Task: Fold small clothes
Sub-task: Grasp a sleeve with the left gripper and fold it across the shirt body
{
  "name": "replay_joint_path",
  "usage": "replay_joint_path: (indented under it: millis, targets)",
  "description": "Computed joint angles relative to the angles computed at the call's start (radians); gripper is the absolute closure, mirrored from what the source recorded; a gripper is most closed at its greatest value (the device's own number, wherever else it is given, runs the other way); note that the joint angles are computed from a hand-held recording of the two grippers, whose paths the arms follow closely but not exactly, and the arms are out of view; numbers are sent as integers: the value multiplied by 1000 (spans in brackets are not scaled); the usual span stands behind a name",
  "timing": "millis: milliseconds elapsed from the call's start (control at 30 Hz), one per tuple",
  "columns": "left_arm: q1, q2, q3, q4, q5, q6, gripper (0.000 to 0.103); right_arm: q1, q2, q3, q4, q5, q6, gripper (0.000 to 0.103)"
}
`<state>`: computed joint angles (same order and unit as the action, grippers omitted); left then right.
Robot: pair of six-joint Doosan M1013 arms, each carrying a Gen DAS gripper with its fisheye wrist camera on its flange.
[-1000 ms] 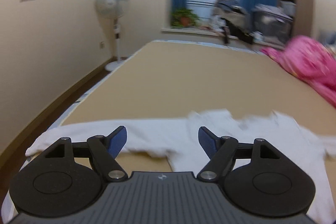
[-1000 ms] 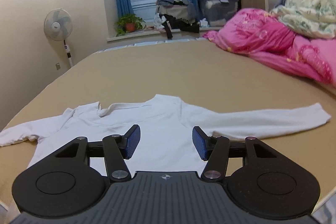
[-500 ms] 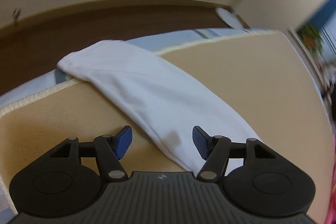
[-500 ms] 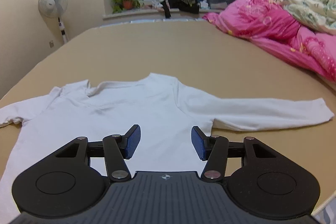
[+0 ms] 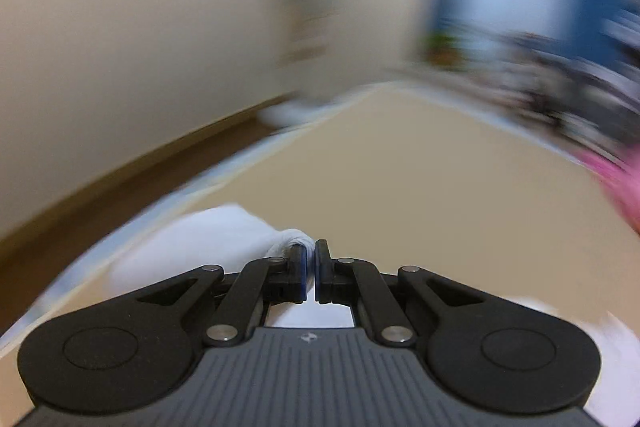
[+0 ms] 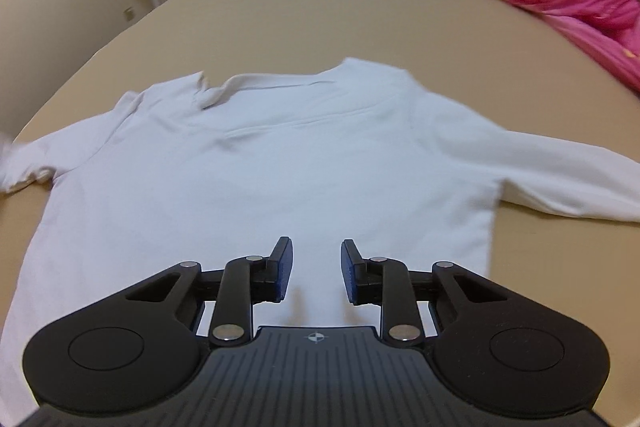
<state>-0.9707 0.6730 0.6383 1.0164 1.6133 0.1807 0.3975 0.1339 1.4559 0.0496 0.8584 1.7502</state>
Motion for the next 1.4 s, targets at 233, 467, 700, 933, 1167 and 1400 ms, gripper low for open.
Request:
replay_joint_path:
  millis: [233,467,700,933,1167,1400]
  targets:
    - [-40,182,-333,-378,-334,552,57,4,32,-25,37,17,-8,75]
    - [30,87,-156,-329,-190,242,59,-22,41,-32,121,-29,42,74]
    - [84,39,-82,-460,-124,79,59,-32,90,-67,109,-33,233,68]
    - [96,-1,-17,-495,-106,36,59,-22,139,-93,-48,-61,387,85]
    - [104,45,-71,-529,-86,60,59,-7,41,4,-340,-439,560,98]
    - [105,100,-156,-577,-12,159,58,-71,113,-89,-227,8,612,92]
